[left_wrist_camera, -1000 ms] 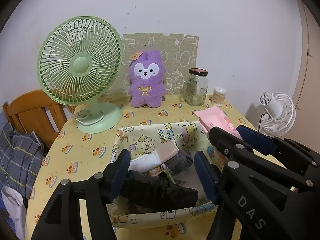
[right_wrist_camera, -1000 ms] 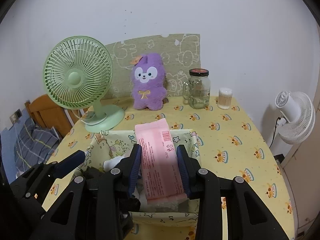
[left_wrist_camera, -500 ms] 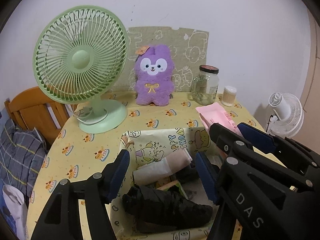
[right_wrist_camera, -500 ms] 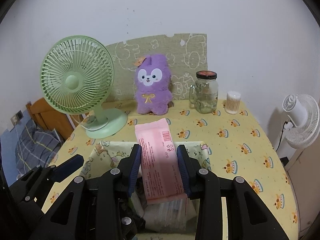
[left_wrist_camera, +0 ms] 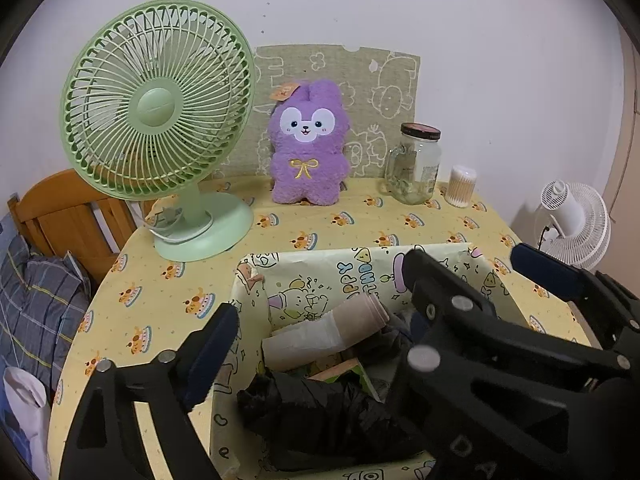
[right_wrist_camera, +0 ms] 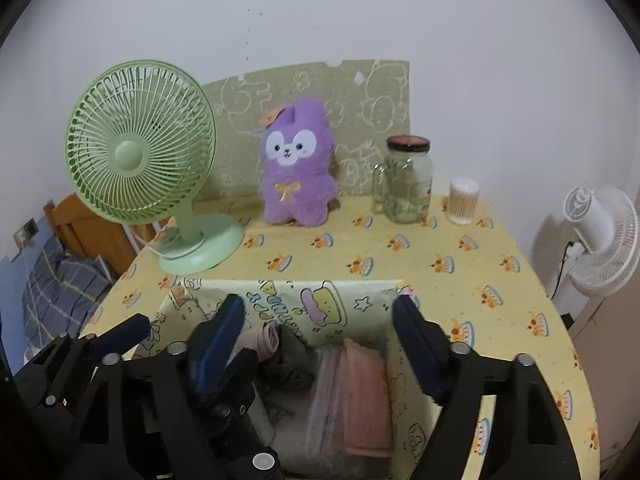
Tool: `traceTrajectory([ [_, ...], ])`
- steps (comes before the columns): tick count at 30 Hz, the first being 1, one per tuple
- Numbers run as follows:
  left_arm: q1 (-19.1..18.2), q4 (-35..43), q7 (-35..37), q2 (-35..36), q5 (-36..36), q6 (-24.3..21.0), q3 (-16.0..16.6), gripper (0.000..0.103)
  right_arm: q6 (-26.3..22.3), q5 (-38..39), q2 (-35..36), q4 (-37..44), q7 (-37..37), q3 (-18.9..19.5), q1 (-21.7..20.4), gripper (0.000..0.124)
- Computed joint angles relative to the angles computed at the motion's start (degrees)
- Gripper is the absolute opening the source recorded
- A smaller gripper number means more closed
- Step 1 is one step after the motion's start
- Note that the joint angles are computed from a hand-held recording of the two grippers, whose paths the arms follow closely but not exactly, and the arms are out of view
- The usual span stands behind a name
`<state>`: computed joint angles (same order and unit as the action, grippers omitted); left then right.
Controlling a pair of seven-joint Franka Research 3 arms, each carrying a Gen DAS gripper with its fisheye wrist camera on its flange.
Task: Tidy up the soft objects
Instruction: 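Open both tools and withdraw them from the fabric box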
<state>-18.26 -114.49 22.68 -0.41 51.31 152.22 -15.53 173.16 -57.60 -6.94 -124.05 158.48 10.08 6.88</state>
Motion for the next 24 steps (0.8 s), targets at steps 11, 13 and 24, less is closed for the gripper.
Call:
traceTrajectory([
  [11, -0.2, -1.6, -0.1, -2.3, -0.5, -0.9, -0.8, 0.098, -0.9, 11.8, -2.9, -3.4, -11.0, 0.6, 0.5, 0.096],
  [13, -0.1, -2.2, 0.0, -3.1, -0.8, -0.8, -1.0, 0.098, -0.9, 12.8, -3.9, -4.2, -11.8, 1.6, -0.4, 0.096],
  [24, 1.4, -7.2, -3.6, -11.8, -0.2, -3.6, -3.8, 0.098, -0.3, 20.0, -14.1, -10.9, -14.1, 8.0, -6.2, 0.099],
])
